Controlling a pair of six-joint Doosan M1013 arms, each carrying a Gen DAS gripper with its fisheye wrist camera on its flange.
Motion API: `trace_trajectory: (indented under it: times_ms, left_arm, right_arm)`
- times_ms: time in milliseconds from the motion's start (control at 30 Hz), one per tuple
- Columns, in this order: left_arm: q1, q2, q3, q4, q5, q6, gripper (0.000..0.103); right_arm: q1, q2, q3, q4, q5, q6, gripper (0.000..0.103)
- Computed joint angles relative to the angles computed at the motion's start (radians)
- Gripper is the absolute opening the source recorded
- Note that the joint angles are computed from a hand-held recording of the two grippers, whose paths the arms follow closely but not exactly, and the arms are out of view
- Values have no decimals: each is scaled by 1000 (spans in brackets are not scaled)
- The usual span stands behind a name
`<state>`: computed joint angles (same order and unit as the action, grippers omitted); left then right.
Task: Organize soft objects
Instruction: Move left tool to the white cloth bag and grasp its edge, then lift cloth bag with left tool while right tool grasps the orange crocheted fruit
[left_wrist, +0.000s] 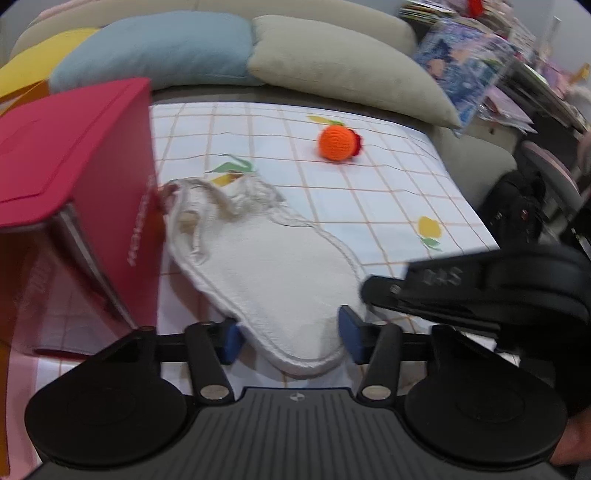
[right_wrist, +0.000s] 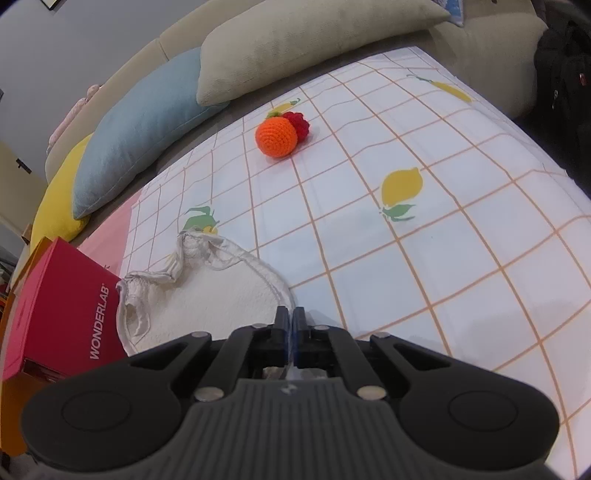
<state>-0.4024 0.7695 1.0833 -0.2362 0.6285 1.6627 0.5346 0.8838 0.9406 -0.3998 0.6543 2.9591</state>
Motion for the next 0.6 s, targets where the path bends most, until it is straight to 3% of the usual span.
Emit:
trace_trajectory:
  times_ms: [200,267,300,367,600]
  left_arm:
    - [15,28,-66,11,81,-158,41]
    - [3,33,-77,83,86,-186,28]
    - [0,35,-80,101,88,-200,27]
    - [-3,34,-80,126,88,-214,11]
    - [-8,-3,-38,126,33,-119,5]
  right_arm:
    - [-2,-11,17,37,-8,-11,0]
    - [-1,-12,16,42,-7,-26,0]
    - [-1,-12,17,46,-8,-30,0]
    - [-2,-15,23,51,-16,-28,0]
    - [12,-29,33,-102,6,62,1]
